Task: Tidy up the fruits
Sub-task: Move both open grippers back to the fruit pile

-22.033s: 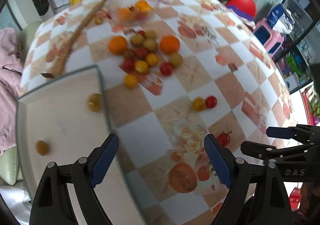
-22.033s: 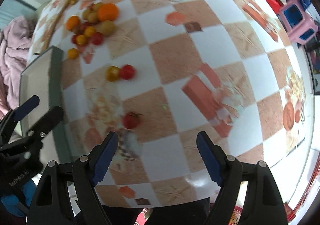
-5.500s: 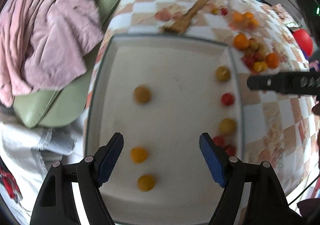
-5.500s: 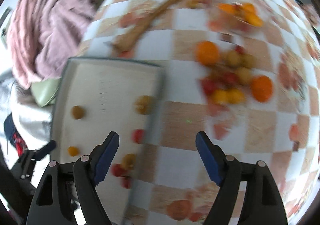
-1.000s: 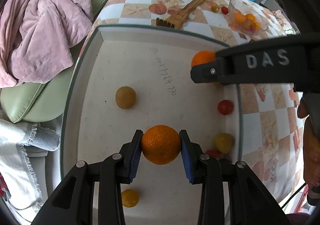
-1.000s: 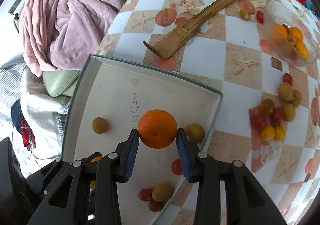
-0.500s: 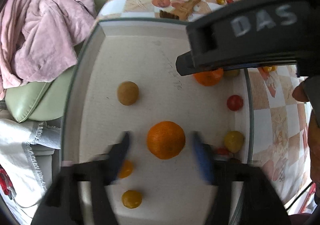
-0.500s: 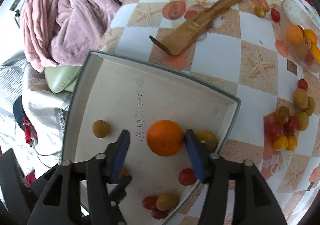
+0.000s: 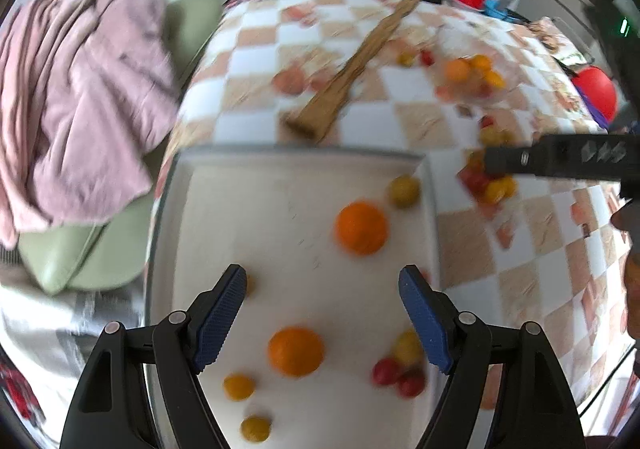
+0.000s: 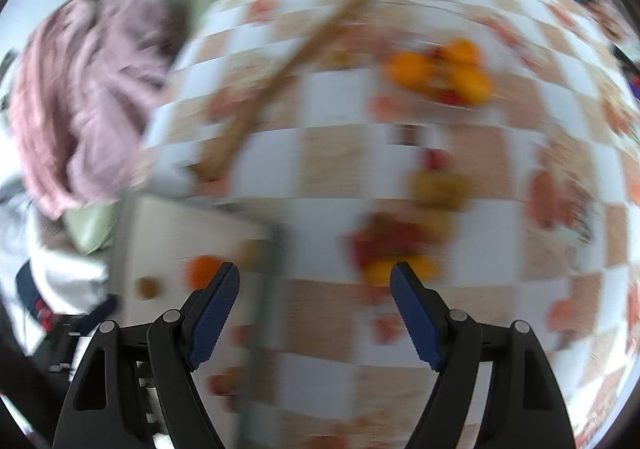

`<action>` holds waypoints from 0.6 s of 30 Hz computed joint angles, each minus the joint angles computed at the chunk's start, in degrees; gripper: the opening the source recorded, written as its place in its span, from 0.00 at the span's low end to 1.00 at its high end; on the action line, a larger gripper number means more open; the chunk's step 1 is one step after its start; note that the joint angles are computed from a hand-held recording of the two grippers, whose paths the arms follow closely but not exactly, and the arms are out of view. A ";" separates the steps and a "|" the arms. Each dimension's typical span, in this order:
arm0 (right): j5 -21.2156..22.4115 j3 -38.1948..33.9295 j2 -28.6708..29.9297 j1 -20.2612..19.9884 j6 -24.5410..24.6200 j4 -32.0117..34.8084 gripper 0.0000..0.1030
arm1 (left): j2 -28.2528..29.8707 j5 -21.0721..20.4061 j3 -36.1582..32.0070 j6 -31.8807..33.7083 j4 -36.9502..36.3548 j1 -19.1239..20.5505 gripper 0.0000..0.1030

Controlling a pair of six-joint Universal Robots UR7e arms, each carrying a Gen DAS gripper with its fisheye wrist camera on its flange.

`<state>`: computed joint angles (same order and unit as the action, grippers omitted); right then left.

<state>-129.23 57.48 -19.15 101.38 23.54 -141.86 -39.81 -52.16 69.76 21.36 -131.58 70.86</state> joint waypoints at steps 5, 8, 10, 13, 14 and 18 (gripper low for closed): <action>-3.05 6.88 -4.83 -2.45 2.86 -2.77 0.79 | 3.76 -2.13 -3.47 2.90 0.20 -1.75 0.77; -3.50 7.64 -5.65 -3.26 2.34 -3.57 0.74 | 5.84 -2.48 -4.87 3.98 1.19 -2.87 0.77; -3.19 7.54 -5.76 -3.75 1.81 -3.90 0.69 | 7.31 -2.19 -5.78 4.84 1.18 -3.56 0.77; -1.88 6.48 -5.27 -4.54 0.44 -4.19 0.62 | 8.88 -2.32 -7.38 4.45 1.72 -3.94 0.77; -1.22 5.68 -4.87 -4.81 -0.26 -3.85 0.59 | 9.28 -2.17 -7.78 4.64 1.72 -4.00 0.77; 0.84 3.14 -3.51 -5.59 -3.03 -2.96 0.53 | 10.96 -0.98 -9.81 4.89 2.34 -4.10 0.77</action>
